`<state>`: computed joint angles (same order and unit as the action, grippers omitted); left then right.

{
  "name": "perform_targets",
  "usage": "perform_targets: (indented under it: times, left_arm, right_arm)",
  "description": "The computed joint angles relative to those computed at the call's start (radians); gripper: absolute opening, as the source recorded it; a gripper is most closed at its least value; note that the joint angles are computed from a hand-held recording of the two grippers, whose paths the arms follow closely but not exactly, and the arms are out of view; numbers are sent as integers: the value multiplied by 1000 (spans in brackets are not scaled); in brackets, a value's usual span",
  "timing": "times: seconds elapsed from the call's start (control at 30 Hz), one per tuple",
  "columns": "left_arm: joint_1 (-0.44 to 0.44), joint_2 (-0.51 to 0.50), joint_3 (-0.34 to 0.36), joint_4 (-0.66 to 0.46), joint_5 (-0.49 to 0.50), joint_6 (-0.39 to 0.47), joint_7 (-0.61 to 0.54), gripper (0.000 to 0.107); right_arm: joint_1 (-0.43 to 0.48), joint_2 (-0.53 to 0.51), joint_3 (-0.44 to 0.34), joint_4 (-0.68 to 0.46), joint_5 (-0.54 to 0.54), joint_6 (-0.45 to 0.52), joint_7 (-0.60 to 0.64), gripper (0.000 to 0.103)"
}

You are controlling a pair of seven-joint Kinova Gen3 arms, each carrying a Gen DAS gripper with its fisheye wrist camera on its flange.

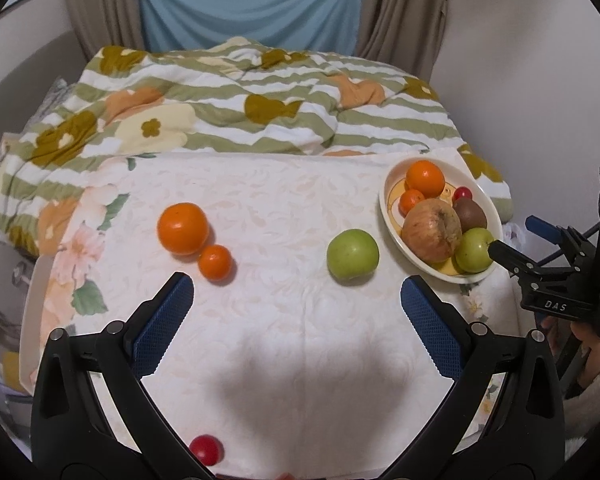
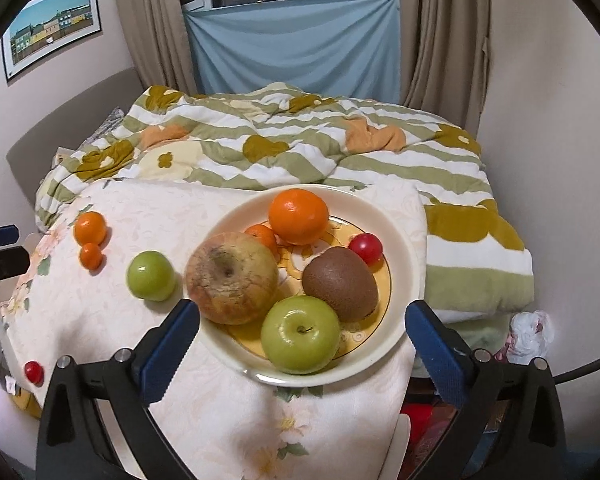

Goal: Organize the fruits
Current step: 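Grasp the large orange with the left tool while the right tool grasps another green apple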

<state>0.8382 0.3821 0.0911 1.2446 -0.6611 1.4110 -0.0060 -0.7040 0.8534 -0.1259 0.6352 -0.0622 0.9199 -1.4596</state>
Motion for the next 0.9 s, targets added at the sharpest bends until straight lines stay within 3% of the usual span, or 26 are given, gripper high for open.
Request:
perform_targets:
  times: [0.17, 0.3, 0.53, 0.73, 0.9]
  left_arm:
    - [39, -13, 1, -7, -24, 68, 68, 103]
    - [66, -21, 9, -32, -42, 161, 97, 103]
    - [66, -73, 30, 3, -64, 245, 144, 103]
    - [14, -142, 65, 99, -79, 223, 150, 103]
    - [-80, -229, 96, 224, -63, 101, 96, 103]
  right_arm:
    - [-5, -2, -7, -53, -8, 65, 23, 102]
    - [-7, -15, -16, -66, -25, 84, 37, 102]
    - [-31, -29, -10, -91, -45, 106, 20, 103]
    - [-84, -31, 21, -106, -9, 113, -81, 103]
    - [-151, -1, 67, -162, 48, 159, -211, 102]
